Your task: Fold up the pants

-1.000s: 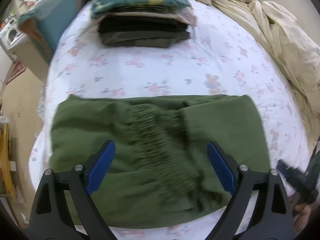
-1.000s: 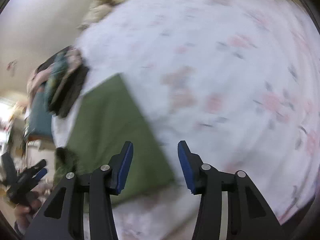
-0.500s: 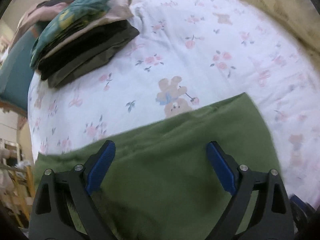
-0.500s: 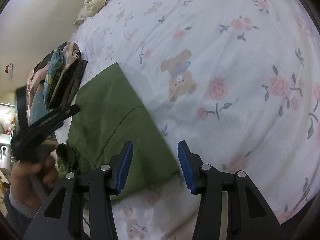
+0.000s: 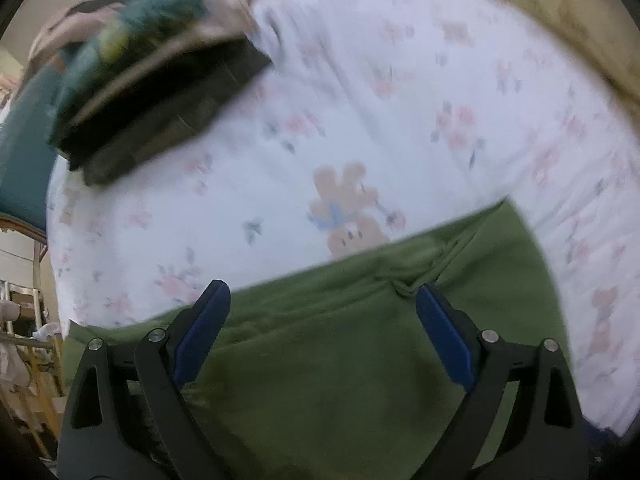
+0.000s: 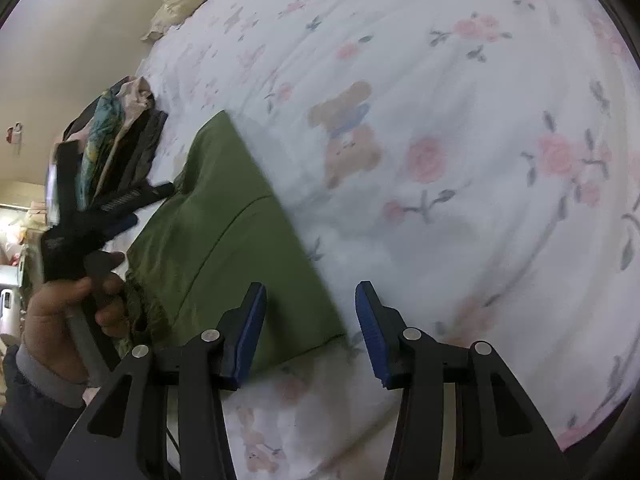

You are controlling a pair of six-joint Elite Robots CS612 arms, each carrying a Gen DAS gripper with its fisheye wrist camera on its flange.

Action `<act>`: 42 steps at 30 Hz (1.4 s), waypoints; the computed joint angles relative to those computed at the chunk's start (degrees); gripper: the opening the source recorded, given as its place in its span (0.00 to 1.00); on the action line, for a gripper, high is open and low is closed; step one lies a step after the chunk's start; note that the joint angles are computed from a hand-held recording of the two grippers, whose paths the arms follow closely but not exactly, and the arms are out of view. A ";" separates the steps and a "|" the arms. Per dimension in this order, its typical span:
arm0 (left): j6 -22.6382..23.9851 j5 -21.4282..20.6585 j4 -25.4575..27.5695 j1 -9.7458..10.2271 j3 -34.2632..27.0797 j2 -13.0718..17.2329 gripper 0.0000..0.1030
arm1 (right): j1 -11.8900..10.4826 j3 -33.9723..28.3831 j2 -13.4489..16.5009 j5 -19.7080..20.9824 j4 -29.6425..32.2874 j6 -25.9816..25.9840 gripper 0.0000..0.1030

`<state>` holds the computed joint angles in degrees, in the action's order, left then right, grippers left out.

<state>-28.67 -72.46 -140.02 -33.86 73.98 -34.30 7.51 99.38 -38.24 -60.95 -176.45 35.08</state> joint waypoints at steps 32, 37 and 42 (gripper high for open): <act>2.45 -20.25 4.34 0.58 -4.62 -1.72 0.44 | 3.04 -2.10 0.27 18.03 -13.95 -20.57 0.06; 11.16 -12.04 2.19 -0.51 -1.53 -3.78 0.06 | 3.92 -2.45 -0.19 19.34 -12.94 -24.38 0.06; 11.96 -11.06 0.28 0.59 1.96 -6.67 0.03 | 4.73 -3.63 -0.18 21.20 -12.95 -26.47 0.06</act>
